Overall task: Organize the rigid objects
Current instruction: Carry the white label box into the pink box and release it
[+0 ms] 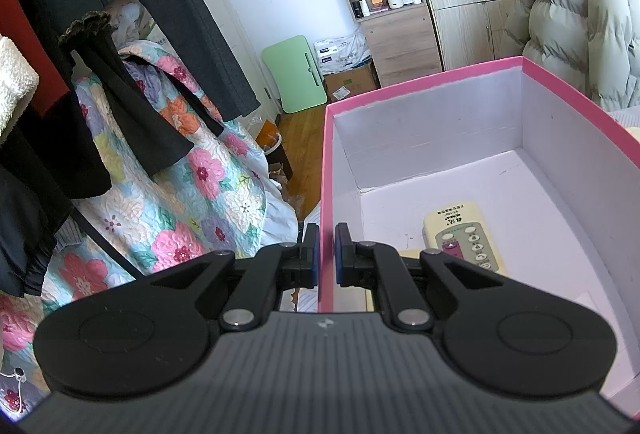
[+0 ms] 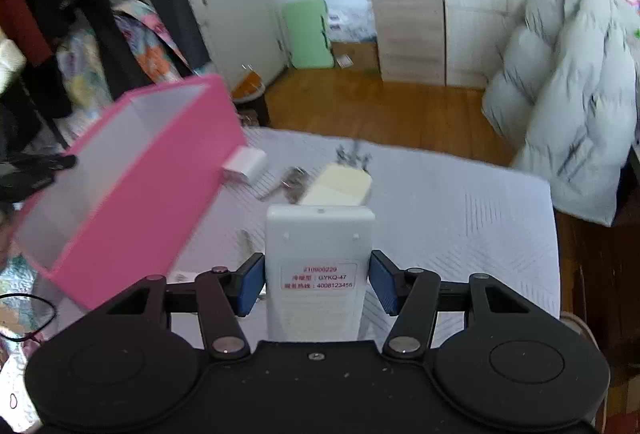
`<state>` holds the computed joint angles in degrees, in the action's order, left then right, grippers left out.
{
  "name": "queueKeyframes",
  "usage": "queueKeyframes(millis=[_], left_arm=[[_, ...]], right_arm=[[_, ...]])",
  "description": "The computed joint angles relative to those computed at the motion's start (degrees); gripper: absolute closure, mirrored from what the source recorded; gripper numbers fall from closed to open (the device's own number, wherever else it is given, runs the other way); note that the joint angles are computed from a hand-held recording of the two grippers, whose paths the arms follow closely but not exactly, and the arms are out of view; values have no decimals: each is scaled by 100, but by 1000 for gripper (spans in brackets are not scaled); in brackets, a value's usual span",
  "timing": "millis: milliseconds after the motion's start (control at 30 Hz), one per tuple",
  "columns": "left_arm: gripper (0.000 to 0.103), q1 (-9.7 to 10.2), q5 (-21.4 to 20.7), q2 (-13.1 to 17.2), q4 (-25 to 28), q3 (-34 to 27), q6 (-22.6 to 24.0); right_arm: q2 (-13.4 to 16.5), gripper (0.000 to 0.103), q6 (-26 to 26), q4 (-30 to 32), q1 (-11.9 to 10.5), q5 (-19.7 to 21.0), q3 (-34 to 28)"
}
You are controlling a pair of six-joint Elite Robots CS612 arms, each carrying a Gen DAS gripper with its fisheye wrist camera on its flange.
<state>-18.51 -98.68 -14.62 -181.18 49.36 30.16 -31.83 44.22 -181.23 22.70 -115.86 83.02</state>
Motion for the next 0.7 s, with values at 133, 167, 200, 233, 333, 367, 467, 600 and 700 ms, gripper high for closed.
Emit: queueKeyframes(millis=[133, 167, 200, 233, 333, 367, 467, 600, 700], left_arm=[[96, -19, 83, 2, -51, 18, 65], [96, -18, 84, 0, -55, 22, 62], [96, -17, 74, 0, -51, 23, 36], [96, -16, 57, -3, -51, 31, 3], [96, 3, -26, -16, -48, 56, -66], [96, 3, -37, -21, -57, 69, -66], [96, 12, -40, -18, -40, 49, -55], [96, 11, -26, -19, -5, 36, -131], [96, 14, -33, -15, 21, 16, -108]], right_arm=[[-73, 42, -144, -688, 9, 235, 106], [-98, 42, -159, -823, -3, 332, 124], [-117, 42, -254, -941, -7, 387, 109], [-125, 42, -363, -1011, -4, 412, 73], [-118, 42, -894, -1275, 14, 488, -122], [-96, 42, -1079, -1375, 6, 570, -216], [26, 42, -1608, -1572, -24, 928, -571], [355, 42, -2095, -1454, -125, 1601, -1290], [721, 42, -2088, -1058, -212, 2046, -1944]])
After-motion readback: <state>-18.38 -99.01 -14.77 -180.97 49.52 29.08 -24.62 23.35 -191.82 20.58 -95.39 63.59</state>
